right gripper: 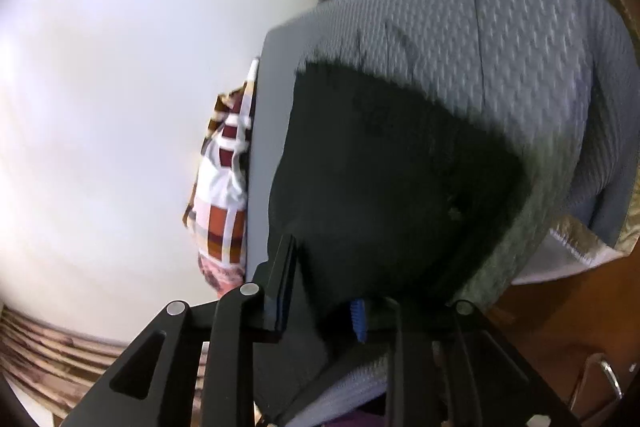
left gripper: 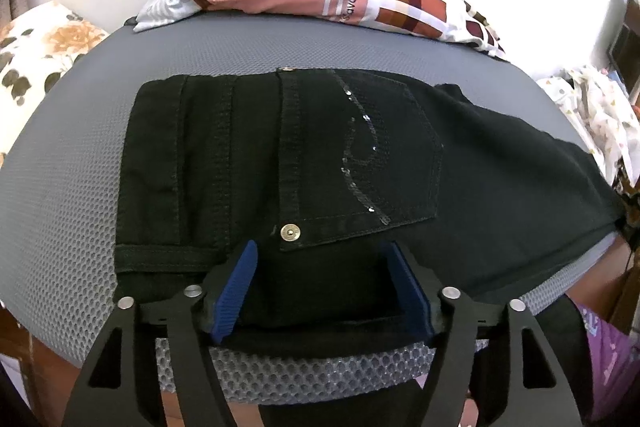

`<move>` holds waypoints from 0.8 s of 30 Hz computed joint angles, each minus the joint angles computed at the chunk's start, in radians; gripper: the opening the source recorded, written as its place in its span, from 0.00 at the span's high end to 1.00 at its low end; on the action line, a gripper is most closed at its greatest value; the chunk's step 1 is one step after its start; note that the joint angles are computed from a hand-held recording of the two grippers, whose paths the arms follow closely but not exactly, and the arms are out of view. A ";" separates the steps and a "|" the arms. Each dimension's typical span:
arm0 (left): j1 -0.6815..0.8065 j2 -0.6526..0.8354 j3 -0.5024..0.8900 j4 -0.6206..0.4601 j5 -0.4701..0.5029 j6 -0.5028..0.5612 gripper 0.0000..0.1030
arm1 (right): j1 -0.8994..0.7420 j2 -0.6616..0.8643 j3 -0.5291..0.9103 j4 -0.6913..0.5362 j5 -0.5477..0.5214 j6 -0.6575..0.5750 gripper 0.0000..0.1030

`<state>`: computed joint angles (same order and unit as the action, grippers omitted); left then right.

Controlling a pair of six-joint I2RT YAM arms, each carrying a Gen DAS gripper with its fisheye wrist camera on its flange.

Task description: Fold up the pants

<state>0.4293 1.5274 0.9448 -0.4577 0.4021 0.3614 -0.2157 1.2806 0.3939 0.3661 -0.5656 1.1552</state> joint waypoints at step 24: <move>-0.004 -0.018 0.007 -0.040 -0.017 0.029 0.29 | -0.225 -0.134 0.063 -0.433 -0.008 -0.422 0.98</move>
